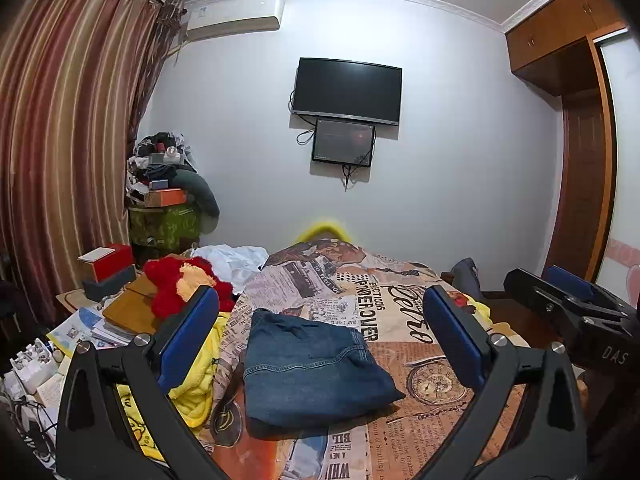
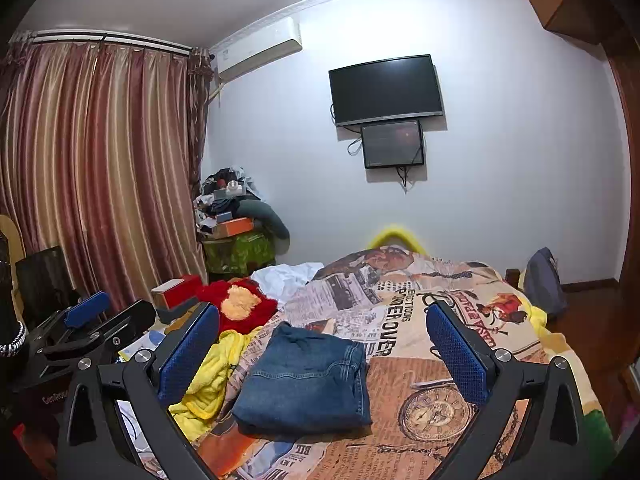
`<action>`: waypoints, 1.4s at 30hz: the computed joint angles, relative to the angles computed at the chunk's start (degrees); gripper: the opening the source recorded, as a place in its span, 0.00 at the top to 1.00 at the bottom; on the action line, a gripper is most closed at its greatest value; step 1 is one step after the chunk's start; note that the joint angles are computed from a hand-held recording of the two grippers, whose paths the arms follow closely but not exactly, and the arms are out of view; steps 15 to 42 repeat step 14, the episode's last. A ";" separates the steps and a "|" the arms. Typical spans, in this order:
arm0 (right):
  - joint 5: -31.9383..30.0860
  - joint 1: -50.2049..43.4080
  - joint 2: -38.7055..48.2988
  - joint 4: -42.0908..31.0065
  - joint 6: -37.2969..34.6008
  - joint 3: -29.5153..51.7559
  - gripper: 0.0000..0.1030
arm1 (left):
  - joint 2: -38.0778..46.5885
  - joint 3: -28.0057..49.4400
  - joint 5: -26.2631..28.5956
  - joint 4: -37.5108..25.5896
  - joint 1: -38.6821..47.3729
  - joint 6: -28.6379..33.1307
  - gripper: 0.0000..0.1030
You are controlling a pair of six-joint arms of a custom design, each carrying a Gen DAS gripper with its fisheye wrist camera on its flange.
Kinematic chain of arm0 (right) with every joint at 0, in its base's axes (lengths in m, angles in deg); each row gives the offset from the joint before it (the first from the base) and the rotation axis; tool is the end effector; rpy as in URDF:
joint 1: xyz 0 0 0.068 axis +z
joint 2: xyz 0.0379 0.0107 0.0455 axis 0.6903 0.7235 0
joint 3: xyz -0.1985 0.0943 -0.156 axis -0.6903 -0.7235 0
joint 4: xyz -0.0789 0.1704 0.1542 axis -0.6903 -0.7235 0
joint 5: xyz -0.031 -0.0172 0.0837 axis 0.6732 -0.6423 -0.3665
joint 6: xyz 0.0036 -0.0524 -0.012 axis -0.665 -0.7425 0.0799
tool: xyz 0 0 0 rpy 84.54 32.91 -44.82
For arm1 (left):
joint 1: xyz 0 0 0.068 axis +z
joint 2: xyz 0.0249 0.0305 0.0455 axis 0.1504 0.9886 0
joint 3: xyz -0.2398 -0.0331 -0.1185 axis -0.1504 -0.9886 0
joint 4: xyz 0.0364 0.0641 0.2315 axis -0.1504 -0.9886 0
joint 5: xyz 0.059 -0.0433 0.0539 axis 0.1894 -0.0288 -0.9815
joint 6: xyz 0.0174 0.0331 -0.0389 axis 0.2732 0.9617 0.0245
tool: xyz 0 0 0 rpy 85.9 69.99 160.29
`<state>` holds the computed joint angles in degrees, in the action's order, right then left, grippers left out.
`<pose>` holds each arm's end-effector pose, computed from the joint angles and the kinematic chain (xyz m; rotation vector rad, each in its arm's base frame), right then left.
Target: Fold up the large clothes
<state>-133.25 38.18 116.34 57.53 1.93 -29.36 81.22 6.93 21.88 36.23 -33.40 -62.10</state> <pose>0.2973 -0.0018 0.3080 -0.6146 1.7349 0.6167 0.1536 -0.0967 0.3206 -0.4449 1.7421 0.1782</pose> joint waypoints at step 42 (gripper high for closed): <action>1.79 1.17 0.41 0.41 0.49 -0.51 0.00 | -1.20 -1.21 4.07 0.93 3.41 0.78 0.00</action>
